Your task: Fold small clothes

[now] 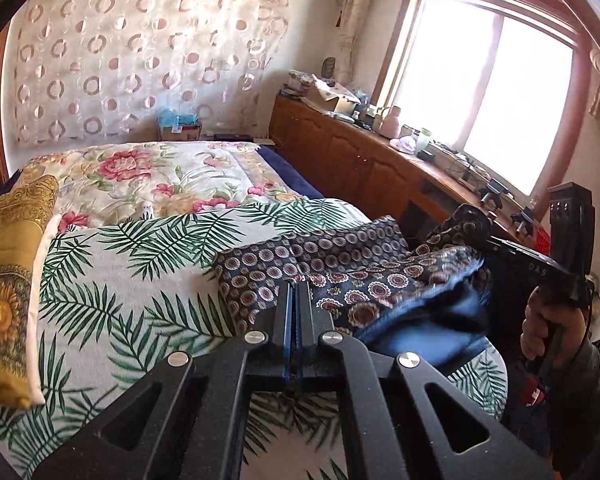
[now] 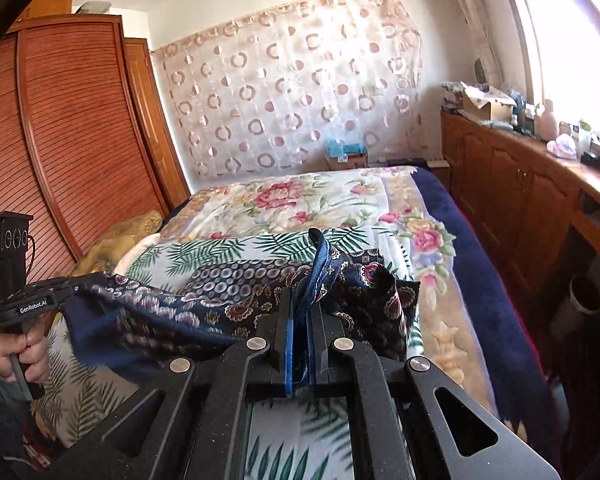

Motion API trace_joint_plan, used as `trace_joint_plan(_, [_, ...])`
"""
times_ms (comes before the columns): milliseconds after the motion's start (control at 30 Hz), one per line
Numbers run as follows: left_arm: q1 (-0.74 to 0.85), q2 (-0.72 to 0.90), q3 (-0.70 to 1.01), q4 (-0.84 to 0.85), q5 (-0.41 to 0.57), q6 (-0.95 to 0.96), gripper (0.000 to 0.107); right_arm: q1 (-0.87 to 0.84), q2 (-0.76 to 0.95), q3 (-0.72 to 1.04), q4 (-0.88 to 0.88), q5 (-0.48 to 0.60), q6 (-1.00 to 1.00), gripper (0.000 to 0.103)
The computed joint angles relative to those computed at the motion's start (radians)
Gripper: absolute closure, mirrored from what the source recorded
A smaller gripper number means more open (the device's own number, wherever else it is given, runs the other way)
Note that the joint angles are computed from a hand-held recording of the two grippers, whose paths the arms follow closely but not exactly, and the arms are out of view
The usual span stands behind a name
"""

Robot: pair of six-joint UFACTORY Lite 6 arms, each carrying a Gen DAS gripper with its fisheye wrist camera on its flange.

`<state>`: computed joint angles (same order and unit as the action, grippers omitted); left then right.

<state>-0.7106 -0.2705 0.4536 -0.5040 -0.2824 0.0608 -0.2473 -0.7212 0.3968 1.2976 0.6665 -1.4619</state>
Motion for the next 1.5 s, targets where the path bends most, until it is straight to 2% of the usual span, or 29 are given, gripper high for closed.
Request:
trace_joint_plan(133, [0.070,0.130,0.085,0.184,0.001,-0.139,0.105,0.099,0.176,0.053,0.137,-0.114,-0.113,0.098])
trace_joint_plan(233, [0.112,0.224,0.153,0.293,0.006,-0.219,0.105,0.120,0.292,0.138,0.174,-0.136,-0.142,0.098])
trace_joint_plan(300, [0.142,0.279,0.194,0.393,0.009,-0.298,0.105,0.147,0.336,0.172,0.190,-0.169,-0.147,0.098])
trace_joint_plan(400, [0.157,0.339,0.240,0.421,0.011,-0.308,0.105,0.132,0.339,0.186,0.189,-0.148,-0.142,0.098])
trace_joint_plan(533, [0.176,0.401,0.286,0.488,0.009,-0.364,0.105,0.178,0.366,0.206,0.206,-0.200,-0.169,0.098])
trace_joint_plan(600, [0.186,0.425,0.303,0.521,0.008,-0.390,0.105,0.185,0.370,0.216,0.175,-0.205,-0.141,0.092])
trace_joint_plan(667, [0.195,0.444,0.315,0.553,0.006,-0.415,0.105,0.182,0.350,0.223,0.142,-0.218,-0.101,0.078])
trace_joint_plan(767, [0.211,0.484,0.338,0.596,0.001,-0.444,0.105,0.146,0.306,0.227,0.063,-0.191,-0.035,0.066])
trace_joint_plan(867, [0.232,0.512,0.345,0.655,-0.012,-0.497,0.105,0.097,0.234,0.198,0.014,-0.171,-0.021,0.060])
trace_joint_plan(967, [0.239,0.510,0.340,0.643,-0.006,-0.483,0.105,0.046,0.206,0.171,-0.051,-0.150,-0.022,0.056])
trace_joint_plan(1067, [0.271,0.461,0.304,0.827,-0.027,-0.654,0.105,0.069,0.229,0.160,-0.140,-0.218,0.016,0.056])
trace_joint_plan(1200, [0.282,0.376,0.252,0.836,-0.013,-0.635,0.103,0.150,0.288,0.167,-0.234,-0.297,0.145,0.056])
trace_joint_plan(1233, [0.286,0.353,0.236,0.843,-0.009,-0.634,0.100,0.170,0.302,0.177,-0.245,-0.305,0.173,0.056])
trace_joint_plan(1300, [0.302,0.310,0.203,0.895,-0.014,-0.671,0.070,0.235,0.323,0.196,-0.284,-0.340,0.244,0.056])
trace_joint_plan(1367, [0.321,0.285,0.178,1.029,-0.025,-0.766,0.056,0.294,0.368,0.229,-0.332,-0.379,0.306,0.056])
trace_joint_plan(1467, [0.317,0.270,0.158,0.990,-0.002,-0.709,0.055,0.349,0.464,0.297,-0.454,-0.437,0.442,0.056])
trace_joint_plan(1500, [0.318,0.275,0.153,0.996,-0.001,-0.713,0.055,0.327,0.494,0.326,-0.460,-0.421,0.445,0.056])
